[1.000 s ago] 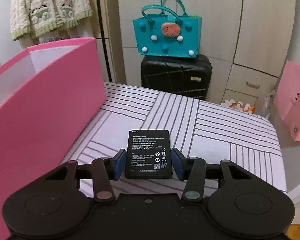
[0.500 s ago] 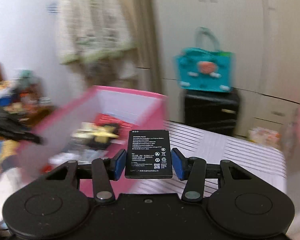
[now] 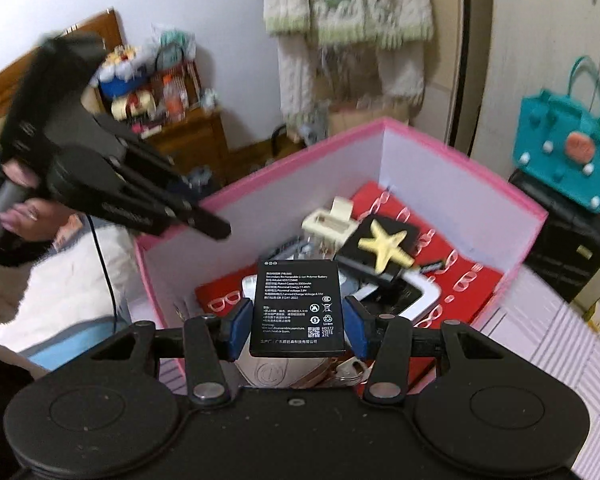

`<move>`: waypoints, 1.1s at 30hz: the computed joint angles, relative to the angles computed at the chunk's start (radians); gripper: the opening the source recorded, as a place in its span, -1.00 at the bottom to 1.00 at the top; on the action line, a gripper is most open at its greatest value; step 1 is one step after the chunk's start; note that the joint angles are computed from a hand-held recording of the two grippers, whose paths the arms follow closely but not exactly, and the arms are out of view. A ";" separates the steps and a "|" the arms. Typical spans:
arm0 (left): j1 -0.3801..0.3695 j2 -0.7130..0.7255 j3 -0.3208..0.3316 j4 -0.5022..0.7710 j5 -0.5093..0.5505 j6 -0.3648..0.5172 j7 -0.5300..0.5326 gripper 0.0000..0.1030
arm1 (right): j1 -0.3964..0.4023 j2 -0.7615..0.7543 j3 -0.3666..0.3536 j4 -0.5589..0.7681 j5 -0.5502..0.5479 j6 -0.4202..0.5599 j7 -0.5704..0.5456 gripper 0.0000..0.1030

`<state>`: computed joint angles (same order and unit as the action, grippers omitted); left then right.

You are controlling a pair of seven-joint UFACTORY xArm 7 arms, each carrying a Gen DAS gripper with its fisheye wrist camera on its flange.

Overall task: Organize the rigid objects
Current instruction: 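Carry the black phone battery into the box and open the right gripper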

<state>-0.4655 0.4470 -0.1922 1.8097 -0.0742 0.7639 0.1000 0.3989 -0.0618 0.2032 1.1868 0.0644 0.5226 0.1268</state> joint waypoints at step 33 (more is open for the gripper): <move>-0.001 0.007 0.002 0.019 -0.005 0.023 0.009 -0.73 | -0.076 -0.212 0.075 -0.237 -0.254 -0.148 0.480 0.07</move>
<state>-0.4665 0.4540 -0.1899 1.8292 -0.0790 0.7869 0.1091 0.3224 -0.2734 0.2784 0.9495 -0.1894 0.3745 0.6073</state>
